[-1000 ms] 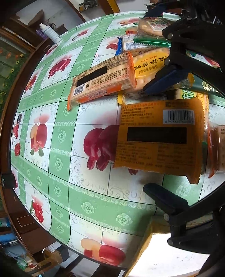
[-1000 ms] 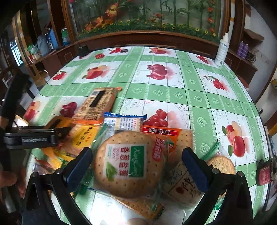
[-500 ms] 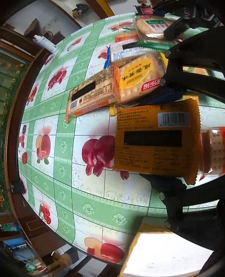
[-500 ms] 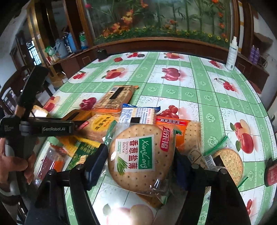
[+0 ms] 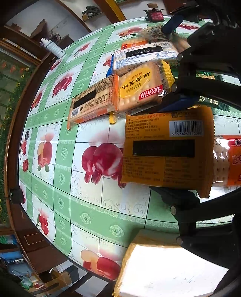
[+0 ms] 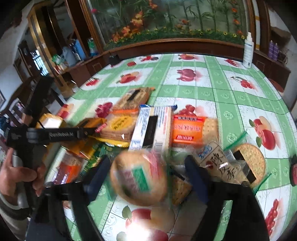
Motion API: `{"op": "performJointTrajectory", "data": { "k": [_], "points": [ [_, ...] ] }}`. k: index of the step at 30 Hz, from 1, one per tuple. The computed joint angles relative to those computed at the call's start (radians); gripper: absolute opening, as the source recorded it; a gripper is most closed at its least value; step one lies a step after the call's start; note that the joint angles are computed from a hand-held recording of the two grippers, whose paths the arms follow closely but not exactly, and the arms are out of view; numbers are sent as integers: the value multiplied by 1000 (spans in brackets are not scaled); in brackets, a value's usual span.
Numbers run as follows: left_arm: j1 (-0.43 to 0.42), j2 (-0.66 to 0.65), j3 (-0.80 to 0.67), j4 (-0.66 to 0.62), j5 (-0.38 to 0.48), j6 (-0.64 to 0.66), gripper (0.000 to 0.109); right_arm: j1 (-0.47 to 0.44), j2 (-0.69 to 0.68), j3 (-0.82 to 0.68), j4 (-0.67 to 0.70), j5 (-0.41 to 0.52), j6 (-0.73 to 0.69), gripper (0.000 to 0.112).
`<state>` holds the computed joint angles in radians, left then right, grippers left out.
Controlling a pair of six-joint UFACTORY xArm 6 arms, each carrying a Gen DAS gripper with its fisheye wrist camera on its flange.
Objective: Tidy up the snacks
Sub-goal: 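Lift and carry both held packs over the white-lined cardboard box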
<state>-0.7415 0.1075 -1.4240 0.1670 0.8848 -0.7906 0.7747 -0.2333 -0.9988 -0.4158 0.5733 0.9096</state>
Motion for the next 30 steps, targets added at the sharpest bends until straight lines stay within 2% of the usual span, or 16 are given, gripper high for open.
{"op": "performJointTrajectory", "data": {
  "k": [5, 8, 10, 13, 16, 18, 21, 23, 25, 27, 30],
  "points": [
    [0, -13, 14, 7, -5, -4, 70, 58, 9, -39, -70, 140, 63, 83],
    [0, -22, 26, 9, -6, 5, 70, 80, -20, 5, -75, 117, 54, 83],
    [1, -29, 38, 5, -9, 9, 70, 94, -37, 30, -43, 99, -45, 83],
    [0, -35, 50, 7, -19, -4, 70, 100, -50, 61, 112, 89, -304, 83],
    [-4, -32, 43, 15, -9, -15, 70, 93, -35, 60, 151, 96, -443, 83],
    [-2, -28, 37, 0, -4, -12, 70, 85, -32, 74, 232, 47, -568, 83],
    [3, -15, 21, -13, 5, -12, 71, 75, -2, 55, 327, 52, -691, 83],
    [4, -3, 5, -17, 16, -10, 73, 65, 15, 56, 376, 29, -746, 83],
    [9, 4, -4, -24, 24, -16, 77, 57, 23, 61, 400, 2, -742, 83],
    [18, 8, -4, -32, 21, -26, 84, 67, 16, 77, 360, -14, -725, 83],
    [18, 14, -5, -23, 17, -35, 85, 92, 12, 85, 266, -10, -673, 85]
  ]
}}
